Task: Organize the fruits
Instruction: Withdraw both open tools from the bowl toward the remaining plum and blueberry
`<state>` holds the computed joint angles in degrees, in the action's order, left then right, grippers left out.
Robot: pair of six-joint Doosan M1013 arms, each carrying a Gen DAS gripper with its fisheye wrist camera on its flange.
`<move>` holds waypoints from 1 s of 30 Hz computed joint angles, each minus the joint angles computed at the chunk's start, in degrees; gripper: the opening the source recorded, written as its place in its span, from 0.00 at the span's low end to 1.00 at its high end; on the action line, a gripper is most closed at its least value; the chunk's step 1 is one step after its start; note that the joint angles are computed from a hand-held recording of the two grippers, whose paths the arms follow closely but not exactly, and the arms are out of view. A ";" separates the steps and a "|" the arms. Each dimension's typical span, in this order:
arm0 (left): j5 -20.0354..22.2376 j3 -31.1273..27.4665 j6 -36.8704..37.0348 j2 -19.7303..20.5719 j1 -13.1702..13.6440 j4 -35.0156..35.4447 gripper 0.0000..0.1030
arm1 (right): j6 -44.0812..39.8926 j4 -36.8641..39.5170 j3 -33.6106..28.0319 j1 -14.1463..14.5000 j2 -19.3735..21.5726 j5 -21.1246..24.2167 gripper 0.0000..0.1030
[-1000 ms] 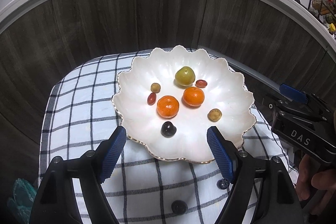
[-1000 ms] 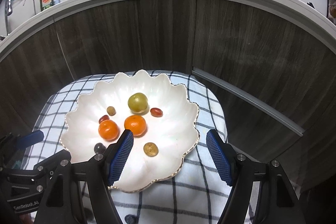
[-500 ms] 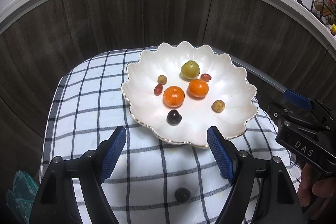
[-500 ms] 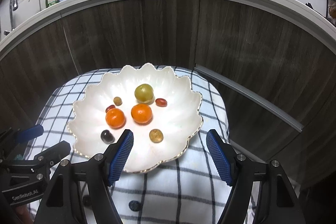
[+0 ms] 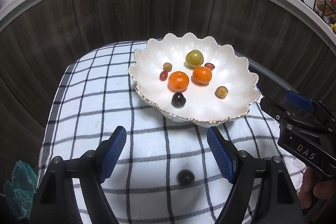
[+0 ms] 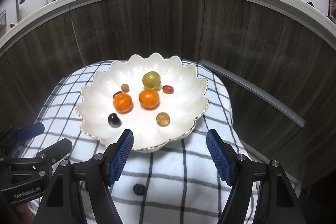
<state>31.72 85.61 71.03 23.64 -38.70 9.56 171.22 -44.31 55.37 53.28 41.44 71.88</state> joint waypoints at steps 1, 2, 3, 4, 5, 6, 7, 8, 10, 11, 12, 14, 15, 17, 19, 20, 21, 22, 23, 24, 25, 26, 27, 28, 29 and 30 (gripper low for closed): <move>-0.13 0.27 -0.18 -0.11 -0.04 0.15 0.77 | -0.04 -0.01 0.05 0.12 0.02 0.03 0.71; -0.23 0.51 -0.31 -0.21 -0.06 0.26 0.77 | -0.14 0.02 0.15 0.25 0.03 -0.03 0.71; -0.33 0.81 -0.43 -0.32 -0.10 0.33 0.77 | -0.16 0.04 0.27 0.32 0.01 -0.08 0.70; -0.40 0.97 -0.47 -0.40 -0.12 0.36 0.77 | -0.18 0.06 0.37 0.43 0.01 -0.14 0.70; -0.57 1.26 -0.55 -0.52 -0.17 0.44 0.77 | -0.15 0.09 0.46 0.54 0.01 -0.20 0.70; -0.75 1.58 -0.76 -0.65 -0.22 0.68 0.77 | -0.13 0.12 0.60 0.61 -0.03 -0.30 0.70; -0.82 1.65 -0.79 -0.66 -0.20 0.76 0.77 | -0.13 0.19 0.75 0.68 -0.05 -0.40 0.70; -1.00 1.96 -0.83 -0.77 -0.23 0.84 0.77 | -0.12 0.29 0.87 0.76 -0.06 -0.50 0.70; -1.49 2.66 -0.96 -1.00 -0.27 0.94 0.77 | -0.13 0.41 1.07 0.88 -0.06 -0.73 0.70; -1.61 2.85 -0.99 -1.02 -0.30 0.97 0.77 | -0.17 0.48 1.22 0.96 -0.08 -0.94 0.70; -1.77 3.18 -1.01 -1.10 -0.31 0.99 0.77 | -0.24 0.55 1.40 1.03 -0.11 -1.22 0.70; -1.89 3.58 -1.08 -1.18 -0.38 1.17 0.76 | -0.58 0.69 1.60 1.17 -0.07 -1.47 0.70; -1.95 3.80 -1.22 -1.22 -0.43 1.40 0.76 | -0.73 0.76 1.70 1.21 -0.05 -1.60 0.70; -2.20 4.25 -1.40 -1.28 -0.54 1.82 0.76 | -1.07 0.95 1.93 1.30 -0.01 -1.74 0.70; -2.38 4.66 -1.41 -1.29 -0.65 2.08 0.76 | -1.20 1.21 2.28 1.37 -0.03 -1.97 0.70; -2.44 4.84 -1.23 -1.27 -0.70 1.95 0.76 | -1.18 1.38 2.52 1.42 -0.06 -2.23 0.70; -2.44 4.93 -1.09 -1.25 -0.72 1.84 0.76 | -1.10 1.50 2.82 1.47 -0.17 -2.44 0.70; -2.64 5.16 -1.17 -1.28 -0.77 1.95 0.76 | -0.99 1.65 3.10 1.51 -0.24 -2.71 0.70; -2.95 5.39 -1.23 -1.33 -0.80 2.05 0.76 | -0.93 1.89 3.38 1.54 -0.29 -3.08 0.70; -3.32 5.71 -1.37 -1.41 -0.86 2.24 0.76 | -0.93 2.00 3.55 1.55 -0.33 -3.29 0.70; -3.56 5.94 -1.29 -1.44 -0.92 2.24 0.76 | -0.95 2.18 3.70 1.58 -0.33 -3.55 0.70; -3.65 6.10 -1.22 -1.42 -0.98 2.23 0.76 | -1.00 2.30 3.92 1.63 -0.35 -3.88 0.70; -3.70 6.30 -0.98 -1.38 -1.04 2.07 0.76 | -1.02 2.36 4.06 1.66 -0.35 -4.09 0.70; -3.72 6.40 -0.70 -1.32 -1.06 1.84 0.76 | -1.06 2.45 4.18 1.69 -0.34 -4.37 0.70; -3.83 6.58 -0.32 -1.28 -1.09 1.53 0.76 | -1.10 2.59 4.34 1.69 -0.35 -4.72 0.70; -3.87 6.74 -0.16 -1.28 -1.11 1.44 0.76 | -1.10 2.72 4.47 1.70 -0.33 -5.04 0.70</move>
<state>27.85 92.36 70.87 22.36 -39.82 11.00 170.12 -41.58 59.84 54.98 41.11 66.84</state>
